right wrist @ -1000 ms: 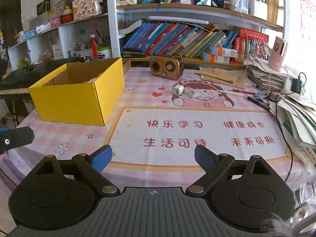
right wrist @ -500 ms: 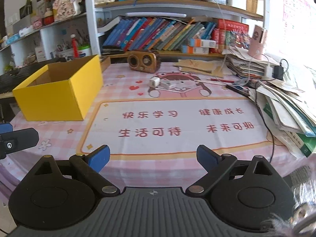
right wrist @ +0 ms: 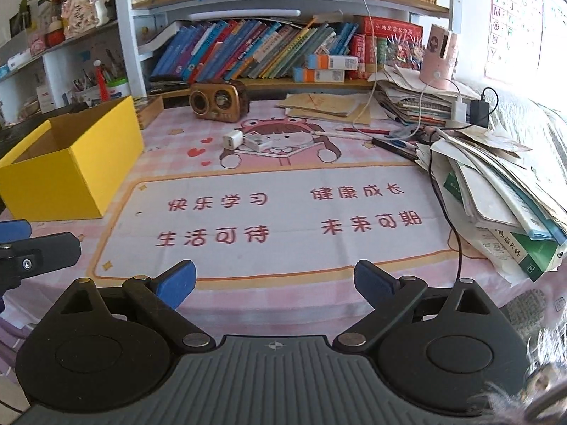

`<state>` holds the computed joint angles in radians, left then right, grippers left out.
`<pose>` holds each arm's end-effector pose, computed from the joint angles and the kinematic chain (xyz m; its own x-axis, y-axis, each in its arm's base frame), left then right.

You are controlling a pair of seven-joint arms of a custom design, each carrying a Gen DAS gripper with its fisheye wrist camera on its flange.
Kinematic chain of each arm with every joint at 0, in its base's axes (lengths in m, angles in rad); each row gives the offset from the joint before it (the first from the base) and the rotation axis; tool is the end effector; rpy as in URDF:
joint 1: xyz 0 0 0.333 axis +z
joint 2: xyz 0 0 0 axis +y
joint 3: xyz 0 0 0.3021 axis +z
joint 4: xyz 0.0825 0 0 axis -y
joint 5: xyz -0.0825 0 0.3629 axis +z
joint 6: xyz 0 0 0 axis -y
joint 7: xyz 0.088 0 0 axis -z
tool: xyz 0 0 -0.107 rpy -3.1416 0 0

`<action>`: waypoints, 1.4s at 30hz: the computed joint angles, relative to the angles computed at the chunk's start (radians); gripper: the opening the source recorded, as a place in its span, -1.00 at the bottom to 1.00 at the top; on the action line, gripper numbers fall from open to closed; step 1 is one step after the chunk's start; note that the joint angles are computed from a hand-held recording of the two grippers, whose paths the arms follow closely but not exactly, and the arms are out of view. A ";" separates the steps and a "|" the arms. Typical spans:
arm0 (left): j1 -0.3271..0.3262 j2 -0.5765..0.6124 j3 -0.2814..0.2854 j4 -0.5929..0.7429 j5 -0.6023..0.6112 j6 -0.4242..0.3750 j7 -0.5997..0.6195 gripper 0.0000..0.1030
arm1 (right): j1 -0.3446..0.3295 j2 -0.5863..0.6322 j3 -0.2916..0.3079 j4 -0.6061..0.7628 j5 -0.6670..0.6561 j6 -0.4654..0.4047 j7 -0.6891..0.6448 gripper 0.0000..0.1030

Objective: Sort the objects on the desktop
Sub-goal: 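Reach left tool toward the white charger plug while right tool reaches the small white box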

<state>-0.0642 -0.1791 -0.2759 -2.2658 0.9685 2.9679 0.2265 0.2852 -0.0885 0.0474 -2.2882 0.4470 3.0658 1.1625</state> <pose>0.4591 -0.2288 0.5055 0.0009 -0.9833 0.1820 -0.5784 -0.1490 -0.8021 0.5133 0.1415 0.4859 0.3269 -0.9440 -0.0456 -0.6187 -0.1773 -0.7653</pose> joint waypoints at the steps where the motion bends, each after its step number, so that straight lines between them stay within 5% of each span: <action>1: -0.002 0.014 -0.002 0.012 -0.004 -0.001 0.001 1.00 | 0.001 0.010 -0.008 0.015 0.009 -0.012 -0.014 0.87; 11: -0.076 0.180 0.049 0.164 -0.116 -0.035 0.094 1.00 | -0.049 0.117 -0.015 0.157 0.052 -0.110 -0.112 0.87; 26: -0.188 0.406 0.142 0.450 -0.155 -0.197 0.117 1.00 | -0.140 0.353 0.020 0.474 0.086 -0.260 -0.190 0.83; 42: -0.236 0.678 0.230 0.817 -0.214 -0.294 0.216 0.98 | -0.175 0.766 0.080 1.067 0.041 -0.398 -0.258 0.82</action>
